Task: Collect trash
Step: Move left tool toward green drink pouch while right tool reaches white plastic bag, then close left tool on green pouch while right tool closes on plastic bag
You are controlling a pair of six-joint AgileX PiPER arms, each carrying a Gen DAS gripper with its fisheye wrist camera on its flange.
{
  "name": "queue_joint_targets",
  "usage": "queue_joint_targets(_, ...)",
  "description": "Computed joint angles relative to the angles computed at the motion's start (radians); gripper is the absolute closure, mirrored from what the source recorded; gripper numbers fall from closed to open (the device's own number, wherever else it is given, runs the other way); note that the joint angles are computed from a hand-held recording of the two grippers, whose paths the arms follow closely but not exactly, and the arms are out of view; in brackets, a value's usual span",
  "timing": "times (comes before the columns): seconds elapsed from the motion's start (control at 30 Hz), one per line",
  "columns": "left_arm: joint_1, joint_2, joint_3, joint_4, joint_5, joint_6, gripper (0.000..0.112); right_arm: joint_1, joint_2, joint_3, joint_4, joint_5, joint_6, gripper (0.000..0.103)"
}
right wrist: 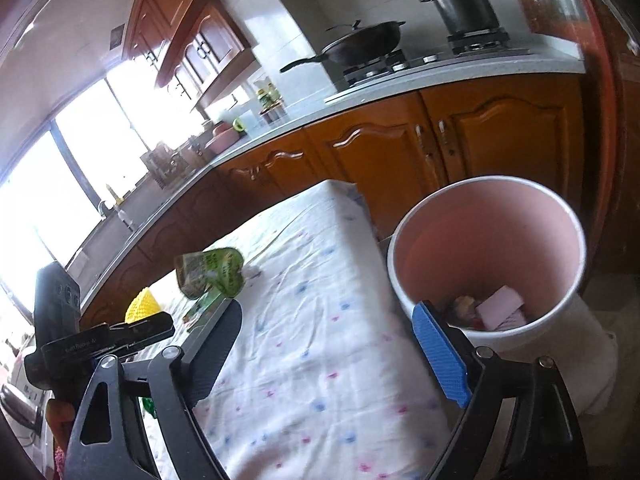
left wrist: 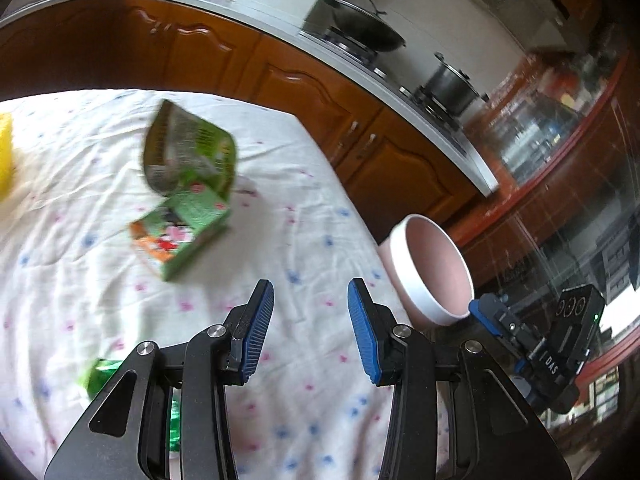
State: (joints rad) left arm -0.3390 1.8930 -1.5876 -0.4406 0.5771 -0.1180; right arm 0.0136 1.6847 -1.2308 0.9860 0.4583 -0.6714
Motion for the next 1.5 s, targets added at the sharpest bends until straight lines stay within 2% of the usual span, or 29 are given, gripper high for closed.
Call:
queue_joint_targets(0.13, 0.044, -0.039, 0.058, -0.015, -0.020, 0.028, 0.074, 0.055, 0.019, -0.012, -0.026, -0.012, 0.029, 0.014)
queue_joint_targets(0.27, 0.088, -0.056, 0.078, -0.010, -0.018, 0.046, 0.069, 0.097, 0.047, -0.035, -0.041, -0.014, 0.050, 0.014)
queue_joint_targets(0.4, 0.131, -0.048, 0.062, -0.028, 0.001, 0.082, 0.069, 0.134, 0.072, -0.057, -0.060, -0.019, 0.075, 0.014)
queue_joint_targets(0.47, 0.140, -0.031, 0.034, 0.006, 0.011, 0.067, 0.069, 0.145, 0.084, -0.071, -0.075, -0.018, 0.092, 0.014)
queue_joint_targets(0.6, 0.173, 0.055, -0.105, 0.015, 0.092, 0.070, 0.069, 0.160, 0.099, -0.091, -0.087, -0.011, 0.113, 0.014)
queue_joint_targets(0.93, 0.174, 0.315, -0.526, 0.209, 0.253, -0.055, 0.069, 0.174, 0.147, -0.149, -0.137, -0.002, 0.168, 0.014)
queue_joint_targets(1.1, 0.177, 0.469, -0.781, 0.241, 0.380, -0.072, 0.072, 0.177, 0.197, -0.222, -0.167, 0.023, 0.200, 0.014)
queue_joint_targets(1.13, 0.176, 0.485, -0.806, 0.246, 0.389, -0.073, 0.073, 0.179, 0.208, -0.237, -0.176, 0.028, 0.209, 0.014)
queue_joint_targets(1.23, 0.173, 0.518, -0.859, 0.249, 0.410, -0.058, 0.095, 0.190, 0.248, -0.298, -0.208, 0.052, 0.241, 0.014)
queue_joint_targets(1.33, 0.168, 0.496, -0.812, 0.255, 0.371, -0.027, 0.097, 0.204, 0.293, -0.364, -0.235, 0.082, 0.269, 0.014)
queue_joint_targets(1.5, 0.167, 0.367, -0.584, 0.232, 0.236, 0.035, 0.099, 0.226, 0.365, -0.473, -0.275, 0.121, 0.313, 0.014)
